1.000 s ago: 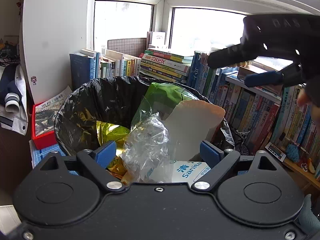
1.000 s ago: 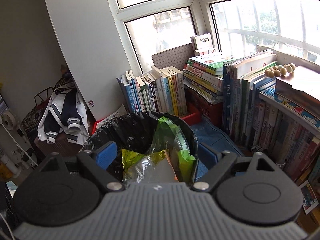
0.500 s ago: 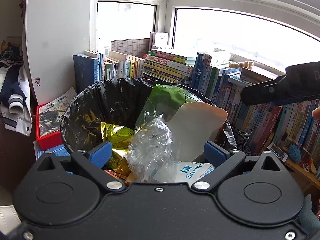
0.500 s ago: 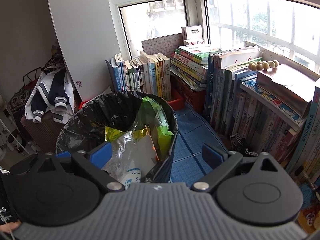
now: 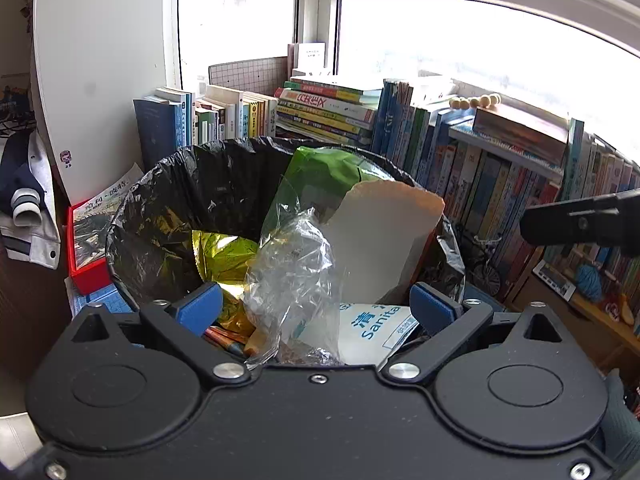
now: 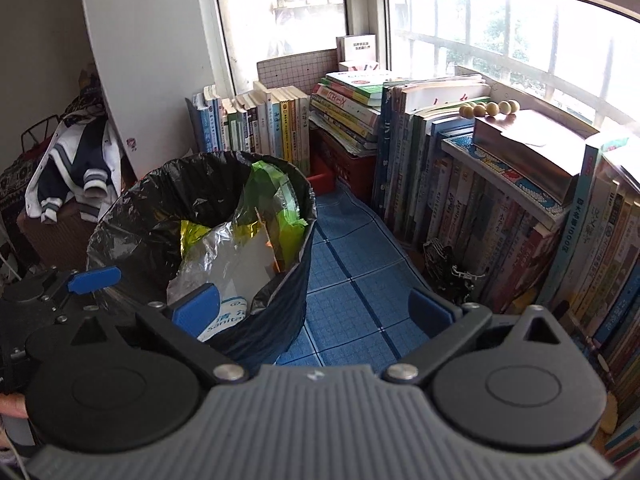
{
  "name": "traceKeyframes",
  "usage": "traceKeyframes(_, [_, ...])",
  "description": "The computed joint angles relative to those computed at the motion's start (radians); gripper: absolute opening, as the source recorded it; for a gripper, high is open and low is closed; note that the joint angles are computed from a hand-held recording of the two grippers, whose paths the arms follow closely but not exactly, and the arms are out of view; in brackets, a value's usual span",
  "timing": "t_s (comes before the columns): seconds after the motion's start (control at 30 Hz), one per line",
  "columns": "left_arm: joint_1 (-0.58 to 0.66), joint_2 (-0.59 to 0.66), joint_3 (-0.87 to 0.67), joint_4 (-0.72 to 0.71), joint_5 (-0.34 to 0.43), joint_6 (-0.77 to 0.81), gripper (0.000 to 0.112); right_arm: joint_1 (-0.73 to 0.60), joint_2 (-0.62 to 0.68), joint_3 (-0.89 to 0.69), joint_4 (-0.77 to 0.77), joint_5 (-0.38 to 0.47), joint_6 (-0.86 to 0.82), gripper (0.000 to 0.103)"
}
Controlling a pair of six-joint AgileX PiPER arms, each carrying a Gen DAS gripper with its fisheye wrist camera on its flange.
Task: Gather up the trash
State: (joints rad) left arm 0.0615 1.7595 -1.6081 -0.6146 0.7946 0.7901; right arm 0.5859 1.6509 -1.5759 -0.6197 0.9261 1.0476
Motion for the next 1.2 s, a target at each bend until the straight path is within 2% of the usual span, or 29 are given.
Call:
traceKeyframes(0.1, [-0.002, 0.002, 0.002, 0.004, -0.001, 0.0, 0.1, 0.003, 0.013, 0.016, -0.021, 0.048, 0.061, 0.103])
traceKeyframes(0.53, [-0.003, 0.023, -0.015, 0.014, 0.021, -0.019, 0.102, 0.006, 0.014, 0.049, 0.027, 0.036, 0.034, 0.103])
traceKeyframes(0.7, [-0.008, 0.032, -0.023, 0.04, 0.028, -0.047, 0.102, 0.025, 0.021, 0.056, -0.044, 0.043, 0.074, 0.103])
traceKeyframes(0.93, [-0.008, 0.034, -0.022, 0.041, 0.028, -0.048, 0.102, 0.016, 0.035, 0.045, 0.01, 0.038, 0.02, 0.103])
traceKeyframes(1.2, [-0.007, 0.046, -0.038, 0.042, 0.047, -0.049, 0.102, 0.024, 0.043, 0.043, 0.004, 0.036, 0.004, 0.103])
